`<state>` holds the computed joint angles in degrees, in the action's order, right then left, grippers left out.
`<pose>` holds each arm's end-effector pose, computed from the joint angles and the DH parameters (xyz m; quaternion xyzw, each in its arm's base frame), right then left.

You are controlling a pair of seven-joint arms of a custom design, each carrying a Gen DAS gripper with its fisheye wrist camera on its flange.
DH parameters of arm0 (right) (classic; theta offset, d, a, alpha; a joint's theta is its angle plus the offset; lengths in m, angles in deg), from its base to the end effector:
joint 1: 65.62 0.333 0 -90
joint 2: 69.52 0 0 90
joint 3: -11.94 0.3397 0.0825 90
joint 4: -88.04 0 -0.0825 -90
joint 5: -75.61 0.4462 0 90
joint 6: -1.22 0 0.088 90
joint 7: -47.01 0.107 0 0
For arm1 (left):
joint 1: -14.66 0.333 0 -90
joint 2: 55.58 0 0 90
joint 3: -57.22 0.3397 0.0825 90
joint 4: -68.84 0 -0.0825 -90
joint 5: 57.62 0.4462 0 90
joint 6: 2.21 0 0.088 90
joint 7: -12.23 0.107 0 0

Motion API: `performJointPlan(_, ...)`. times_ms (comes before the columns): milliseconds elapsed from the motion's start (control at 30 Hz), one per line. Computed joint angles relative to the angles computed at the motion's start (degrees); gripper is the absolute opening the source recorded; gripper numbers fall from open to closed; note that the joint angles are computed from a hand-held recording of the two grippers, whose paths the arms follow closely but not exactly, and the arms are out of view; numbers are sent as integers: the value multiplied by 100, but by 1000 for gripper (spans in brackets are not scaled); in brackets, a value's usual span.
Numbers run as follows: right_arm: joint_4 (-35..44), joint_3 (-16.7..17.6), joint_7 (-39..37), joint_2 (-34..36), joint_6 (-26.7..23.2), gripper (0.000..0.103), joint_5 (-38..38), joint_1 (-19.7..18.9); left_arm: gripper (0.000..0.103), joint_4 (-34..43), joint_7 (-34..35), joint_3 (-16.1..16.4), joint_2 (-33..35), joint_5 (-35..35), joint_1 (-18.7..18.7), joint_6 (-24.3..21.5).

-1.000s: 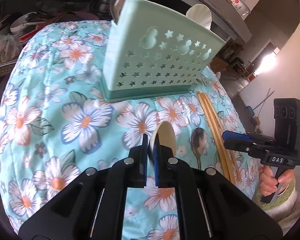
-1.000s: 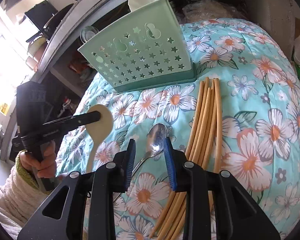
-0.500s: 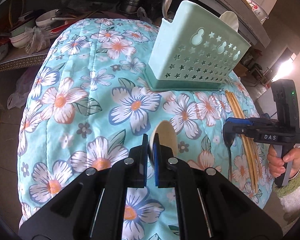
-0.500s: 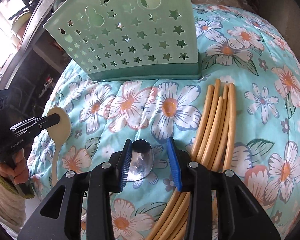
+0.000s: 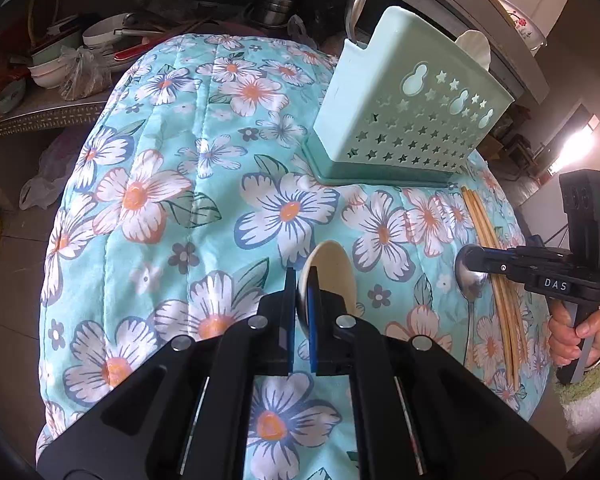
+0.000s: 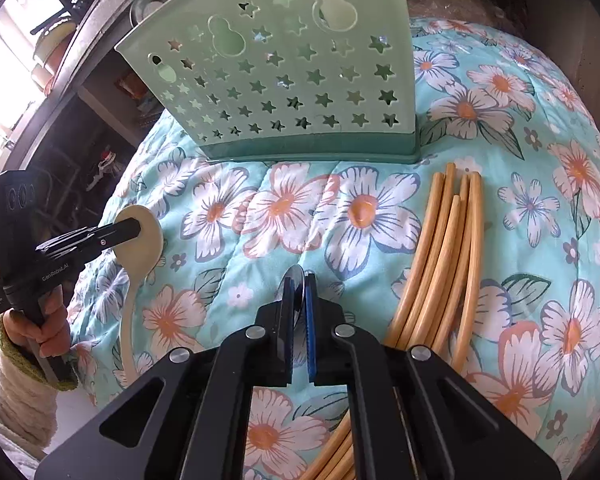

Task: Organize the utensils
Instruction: 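Grasp the white ladle-spoon with left tool while right tool grasps the small metal spoon, then carry white spoon into holder and open left tool while right tool carries small spoon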

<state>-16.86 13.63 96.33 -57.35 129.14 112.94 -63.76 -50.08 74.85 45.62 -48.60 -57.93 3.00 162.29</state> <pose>0.6941 0.0604 0.4353 -0.8010 0.5254 0.0416 0.2840 0.6155 -0.2604 0.4382 -0.6953 0.6375 -0.3166 0.0996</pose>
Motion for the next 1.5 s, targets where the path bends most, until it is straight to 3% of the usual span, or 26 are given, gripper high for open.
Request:
performJointPlan(333, -436, -103, -553, -661, 539, 3, 740, -20, 4, -149, -771, 130, -393, 844, -76, 287)
performJointPlan(533, -636, -241, -926, -1011, 957, 3, 1273, 20, 4, -75, -2058, 158, -692, 2348, 15, 574)
performJointPlan(767, -738, -433, -1391, -1296, 1096, 3, 2088, 24, 4, 726, -4190, 4, -785, 4953, 338, 696)
performJointPlan(933, -720, -544, -1594, -1355, 1008, 3, 2583, -4, 4, 1797, -5971, 76, -468, 7185, 217, 210)
performJointPlan(1033, -709, -596, -1675, -1376, 917, 3, 2780, -45, 4, 2364, -6308, 154, -159, 7704, 20, -255)
performJointPlan(1267, -626, -675, -1882, -1352, 712, 3, 3179, -160, 4, 3459, -6289, 490, 777, 8257, -523, -1319)
performJointPlan(1500, -480, -692, -2007, -1276, 535, 3, 3402, -277, 4, 4075, -5841, 926, 1496, 8160, -949, -1829)
